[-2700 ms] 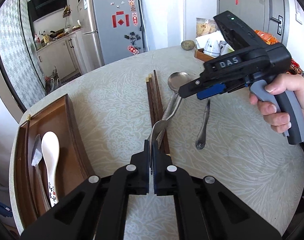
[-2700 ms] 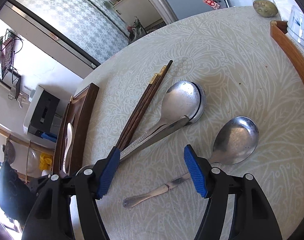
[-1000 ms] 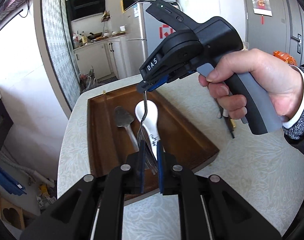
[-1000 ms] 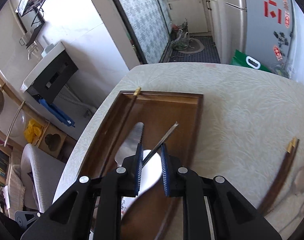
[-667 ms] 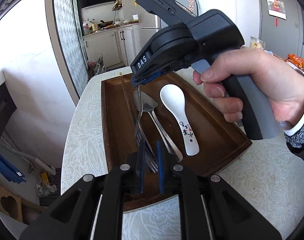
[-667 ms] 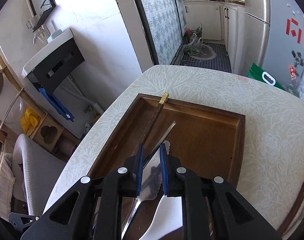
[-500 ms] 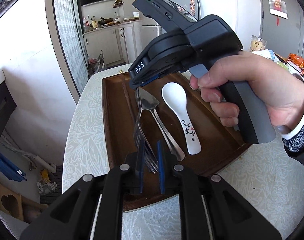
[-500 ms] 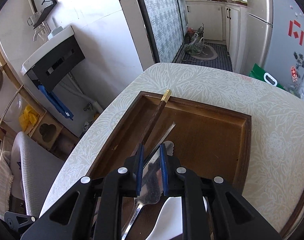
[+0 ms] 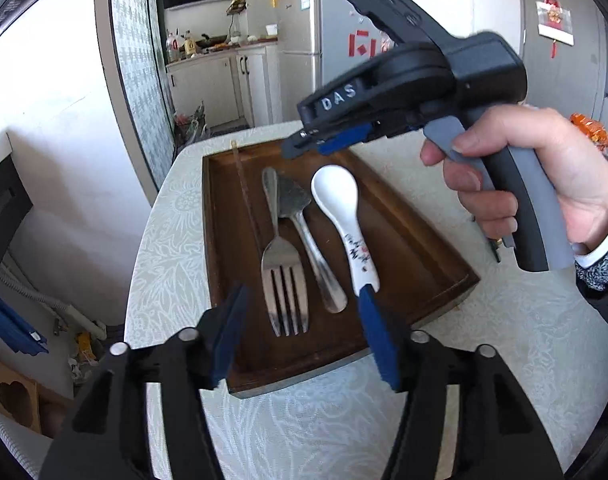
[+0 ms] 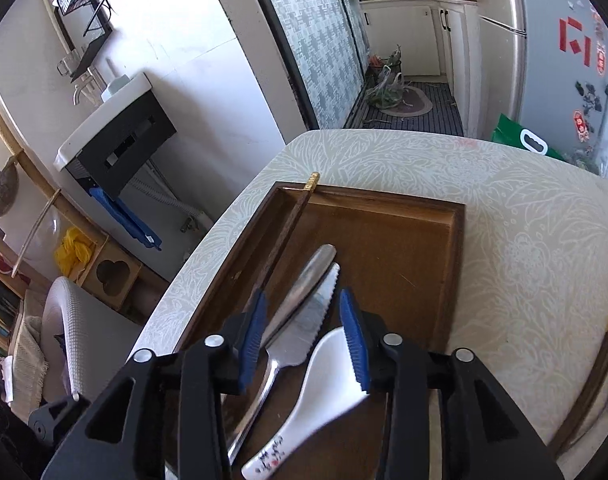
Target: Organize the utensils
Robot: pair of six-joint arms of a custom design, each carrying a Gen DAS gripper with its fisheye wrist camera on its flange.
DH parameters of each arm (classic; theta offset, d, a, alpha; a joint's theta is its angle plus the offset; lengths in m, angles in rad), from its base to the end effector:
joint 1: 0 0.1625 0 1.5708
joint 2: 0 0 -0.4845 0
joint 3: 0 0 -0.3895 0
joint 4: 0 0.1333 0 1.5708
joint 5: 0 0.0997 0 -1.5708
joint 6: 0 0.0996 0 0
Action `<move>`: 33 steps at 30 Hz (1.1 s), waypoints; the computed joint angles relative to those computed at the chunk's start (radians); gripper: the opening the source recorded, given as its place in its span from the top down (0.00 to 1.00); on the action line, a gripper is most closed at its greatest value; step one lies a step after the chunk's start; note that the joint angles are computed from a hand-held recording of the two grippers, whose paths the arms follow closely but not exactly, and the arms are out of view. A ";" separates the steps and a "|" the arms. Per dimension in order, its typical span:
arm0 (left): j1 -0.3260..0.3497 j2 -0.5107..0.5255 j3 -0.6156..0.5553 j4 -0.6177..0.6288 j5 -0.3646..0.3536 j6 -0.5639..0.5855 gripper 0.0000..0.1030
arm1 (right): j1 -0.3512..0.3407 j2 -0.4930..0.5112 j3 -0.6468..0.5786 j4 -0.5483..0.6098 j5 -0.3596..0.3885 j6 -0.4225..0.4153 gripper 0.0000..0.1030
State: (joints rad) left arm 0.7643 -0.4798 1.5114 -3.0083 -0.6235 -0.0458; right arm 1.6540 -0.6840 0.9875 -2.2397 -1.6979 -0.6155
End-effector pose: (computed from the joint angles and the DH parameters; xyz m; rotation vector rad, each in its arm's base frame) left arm -0.3891 -0.6697 0.0378 0.6223 2.2033 -0.9090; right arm 0.1930 -0.8626 0.2956 0.9565 -2.7249 0.4664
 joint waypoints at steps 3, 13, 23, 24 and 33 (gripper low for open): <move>-0.027 0.017 0.004 -0.111 -0.027 0.110 0.24 | -0.025 -0.061 0.019 -0.019 -0.002 -0.032 0.37; -0.028 0.129 -0.184 0.052 -0.216 0.124 0.17 | -0.152 -0.168 -0.035 0.038 -0.083 -0.036 0.24; -0.010 0.289 -0.481 0.254 -0.316 0.141 0.17 | -0.254 -0.161 -0.143 0.120 -0.075 -0.015 0.24; -0.008 0.305 -0.514 0.279 -0.324 0.132 0.17 | -0.261 -0.155 -0.160 0.141 -0.063 -0.011 0.24; 0.005 0.401 -0.714 0.415 -0.343 0.119 0.21 | -0.254 -0.070 -0.295 0.272 -0.012 -0.014 0.43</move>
